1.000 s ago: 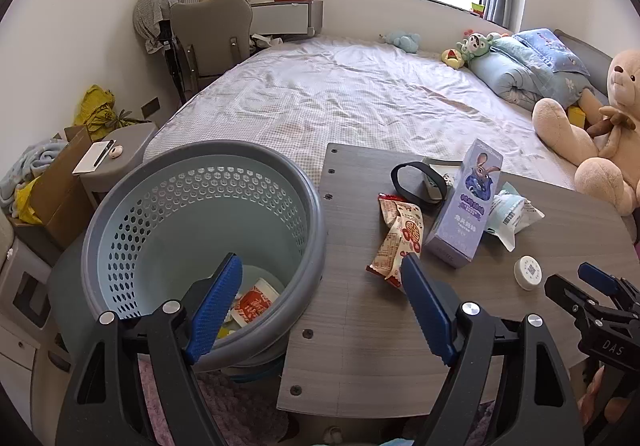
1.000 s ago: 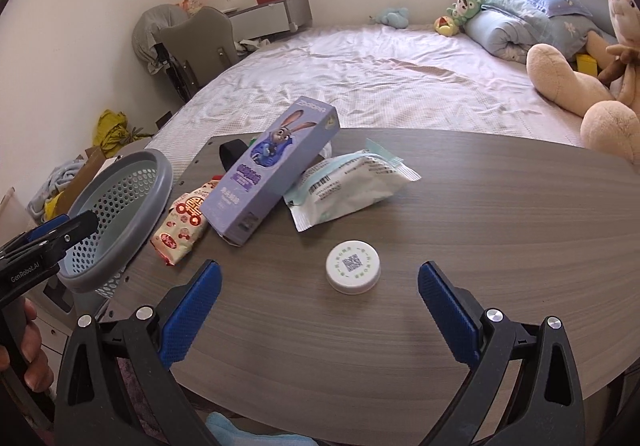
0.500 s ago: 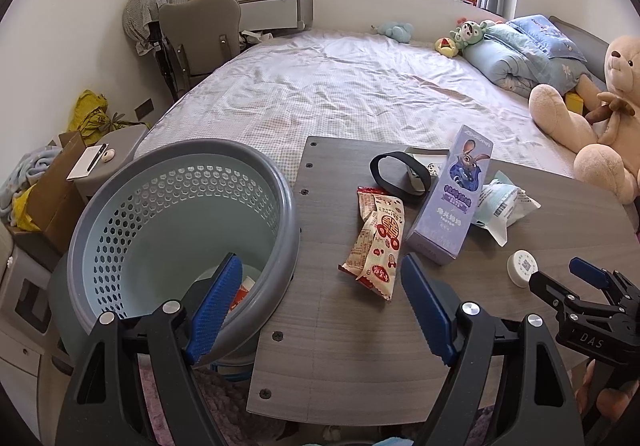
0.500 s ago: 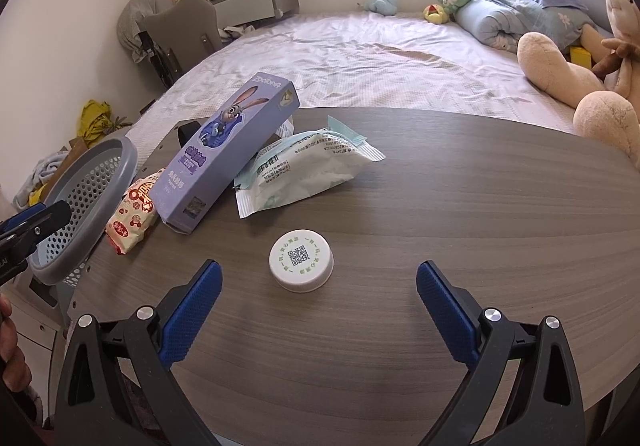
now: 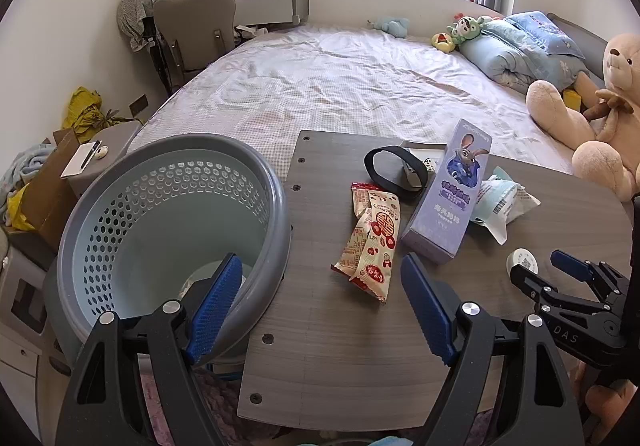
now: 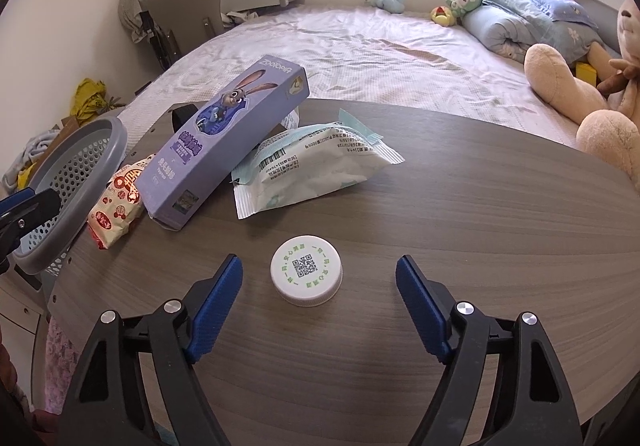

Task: Collect trash
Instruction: 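Move both grippers over the table, right toward the white round container, then close the right gripper on the white round QR-code container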

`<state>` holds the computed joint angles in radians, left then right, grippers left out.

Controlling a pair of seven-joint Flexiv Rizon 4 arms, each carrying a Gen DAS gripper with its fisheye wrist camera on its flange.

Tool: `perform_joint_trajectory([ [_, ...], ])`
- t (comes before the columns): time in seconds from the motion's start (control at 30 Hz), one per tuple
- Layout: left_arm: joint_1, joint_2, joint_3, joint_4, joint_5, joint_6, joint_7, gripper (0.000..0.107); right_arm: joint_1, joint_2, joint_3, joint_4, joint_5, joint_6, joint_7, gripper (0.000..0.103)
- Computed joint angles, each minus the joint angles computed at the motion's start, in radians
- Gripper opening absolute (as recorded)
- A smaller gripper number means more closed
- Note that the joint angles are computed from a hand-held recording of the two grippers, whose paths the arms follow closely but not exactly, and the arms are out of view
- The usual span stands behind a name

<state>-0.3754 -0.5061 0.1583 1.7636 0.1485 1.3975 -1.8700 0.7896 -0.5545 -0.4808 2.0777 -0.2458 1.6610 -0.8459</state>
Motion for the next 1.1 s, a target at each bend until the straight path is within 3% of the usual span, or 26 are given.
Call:
perform_joint_trajectory([
  [0.37,0.018,-0.007,-0.026,0.011,-0.029,0.013,0.028,0.078,0.014,-0.021,-0.016,-0.021,-0.04,-0.039,0.036,0.067],
  [0.57,0.021,-0.009,-0.034,0.015,-0.045,0.018,0.045,0.078,0.044,-0.024,-0.05,-0.013,-0.058,-0.036,0.053,0.049],
  [0.63,0.019,-0.01,-0.035,0.015,-0.048,0.018,0.049,0.078,0.047,-0.022,-0.054,-0.009,-0.059,-0.032,0.053,0.039],
  [0.87,0.011,-0.014,-0.039,0.004,-0.053,0.008,0.069,0.078,-0.008,0.002,0.008,0.0,-0.038,-0.006,0.042,0.039],
  [1.1,0.028,-0.036,-0.086,-0.043,-0.076,-0.017,0.128,0.078,-0.007,0.034,0.005,0.039,0.024,0.049,0.006,0.039],
])
